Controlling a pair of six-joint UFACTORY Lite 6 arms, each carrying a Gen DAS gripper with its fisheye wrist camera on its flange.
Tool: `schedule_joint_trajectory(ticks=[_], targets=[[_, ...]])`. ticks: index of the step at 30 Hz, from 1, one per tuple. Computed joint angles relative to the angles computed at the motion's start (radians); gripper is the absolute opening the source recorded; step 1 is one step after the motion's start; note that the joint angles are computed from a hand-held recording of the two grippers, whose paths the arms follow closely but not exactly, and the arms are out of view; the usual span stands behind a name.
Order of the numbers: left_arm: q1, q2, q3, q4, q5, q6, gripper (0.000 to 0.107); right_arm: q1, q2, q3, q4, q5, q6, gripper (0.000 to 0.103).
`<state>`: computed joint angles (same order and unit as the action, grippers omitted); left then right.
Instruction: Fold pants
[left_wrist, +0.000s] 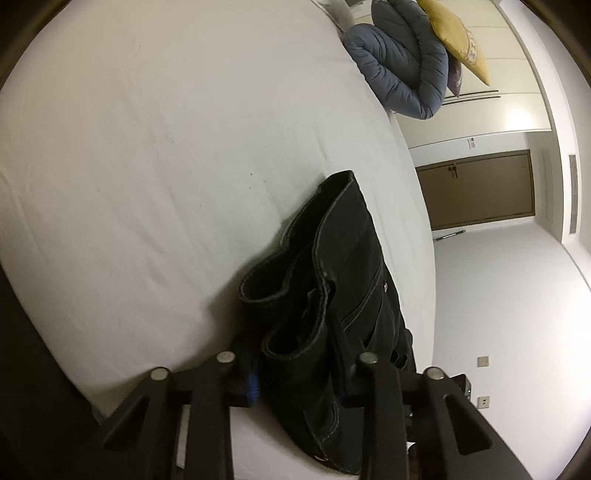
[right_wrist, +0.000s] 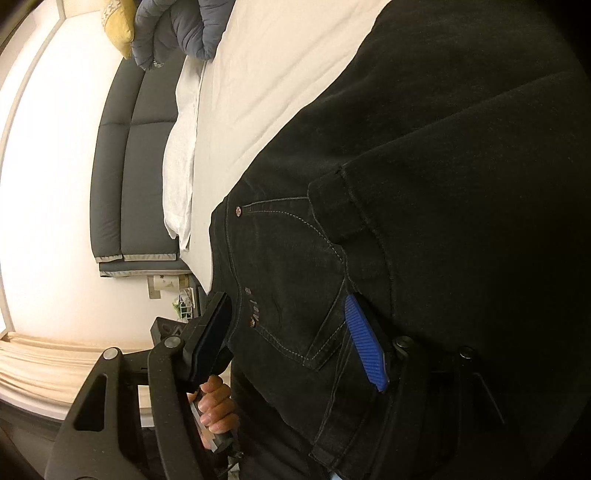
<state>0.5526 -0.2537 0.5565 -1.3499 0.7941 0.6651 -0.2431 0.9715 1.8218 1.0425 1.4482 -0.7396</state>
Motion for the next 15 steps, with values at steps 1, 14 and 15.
schedule_joint_trajectory(ticks=[1,14,15], targets=[[-0.004,-0.001,0.004,0.005,-0.004,-0.004,0.027,-0.004,-0.008,-0.009,-0.002,0.0,-0.005,0.062],[-0.4,-0.223,0.17,0.553,-0.319,-0.53,0.014,-0.005,-0.048,-0.064,-0.009,-0.033,0.001,0.062],[-0.445,-0.226,0.191,0.629,-0.339,-0.6,0.014,-0.002,-0.052,-0.07,-0.008,-0.039,0.0,0.062]])
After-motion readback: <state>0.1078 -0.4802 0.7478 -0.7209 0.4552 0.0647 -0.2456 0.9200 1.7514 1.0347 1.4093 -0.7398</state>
